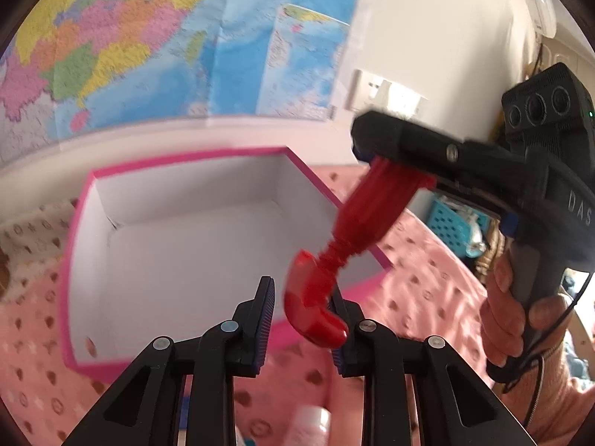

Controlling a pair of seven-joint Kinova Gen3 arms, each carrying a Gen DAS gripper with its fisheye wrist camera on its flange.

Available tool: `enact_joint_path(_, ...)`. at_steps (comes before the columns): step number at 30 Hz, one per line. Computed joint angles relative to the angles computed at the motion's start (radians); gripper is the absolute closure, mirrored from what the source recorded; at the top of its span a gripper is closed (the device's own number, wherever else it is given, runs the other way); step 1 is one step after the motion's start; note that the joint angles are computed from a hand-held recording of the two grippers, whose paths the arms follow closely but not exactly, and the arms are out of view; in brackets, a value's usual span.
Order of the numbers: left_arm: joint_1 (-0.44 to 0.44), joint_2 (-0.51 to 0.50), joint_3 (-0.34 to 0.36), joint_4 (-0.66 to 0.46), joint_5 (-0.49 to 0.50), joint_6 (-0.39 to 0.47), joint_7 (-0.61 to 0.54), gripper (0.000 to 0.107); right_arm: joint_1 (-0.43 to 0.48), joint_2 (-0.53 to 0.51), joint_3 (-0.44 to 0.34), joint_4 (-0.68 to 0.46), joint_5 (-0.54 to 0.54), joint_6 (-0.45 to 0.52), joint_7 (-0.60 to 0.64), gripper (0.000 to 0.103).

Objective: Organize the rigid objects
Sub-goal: 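Carry the red piece over the magenta box and open the right tool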

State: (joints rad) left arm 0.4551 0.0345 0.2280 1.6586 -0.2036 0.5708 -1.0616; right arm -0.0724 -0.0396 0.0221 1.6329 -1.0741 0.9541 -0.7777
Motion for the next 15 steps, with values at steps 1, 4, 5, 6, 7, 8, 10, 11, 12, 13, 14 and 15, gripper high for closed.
enact_joint_path(1,-0.002,0.010,-0.002,-0.014,-0.005,0.012,0.001,0.082,0.001,0.017,0.003,-0.009,-0.004,0.011,0.004,0.065)
enact_joint_path(4,0.006,0.054,-0.011,-0.059,-0.036,0.052,0.016,0.083,0.015,0.062,-0.005,-0.020,0.003,0.027,0.015,0.065)
enact_joint_path(5,0.019,0.073,-0.017,-0.075,-0.063,0.070,0.033,0.082,0.022,0.076,-0.010,-0.023,0.005,0.035,0.017,0.065)
enact_joint_path(6,0.036,0.088,-0.023,-0.088,-0.097,0.090,0.059,0.082,0.027,0.084,-0.016,-0.020,0.010,0.029,0.021,0.065)
enact_joint_path(7,0.056,0.101,-0.038,-0.098,-0.122,0.104,0.079,0.082,0.044,0.094,-0.035,-0.021,0.016,0.026,0.024,0.065)
enact_joint_path(8,0.058,0.120,-0.038,-0.113,-0.130,0.122,0.086,0.082,0.080,0.105,-0.073,-0.024,0.025,0.026,0.022,0.065)
enact_joint_path(10,0.085,0.141,-0.053,-0.130,-0.164,0.156,0.115,0.081,0.107,0.118,-0.114,-0.028,0.076,0.003,-0.003,0.066)
enact_joint_path(11,0.112,0.153,-0.066,-0.139,-0.204,0.176,0.141,0.081,0.098,0.126,-0.113,-0.040,0.117,0.007,-0.030,0.066)
enact_joint_path(12,0.124,0.161,-0.068,-0.144,-0.228,0.190,0.156,0.081,0.071,0.126,-0.093,-0.043,0.157,-0.006,-0.057,0.066)
enact_joint_path(13,0.131,0.165,-0.070,-0.145,-0.237,0.195,0.158,0.079,0.026,0.116,-0.055,-0.032,0.198,-0.035,-0.078,0.065)
enact_joint_path(14,0.137,0.168,-0.067,-0.143,-0.260,0.199,0.166,0.078,-0.020,0.104,-0.019,-0.021,0.239,-0.067,-0.097,0.065)
enact_joint_path(15,0.160,0.165,-0.082,-0.133,-0.293,0.195,0.190,0.075,-0.066,0.093,0.021,-0.009,0.279,-0.101,-0.124,0.063)
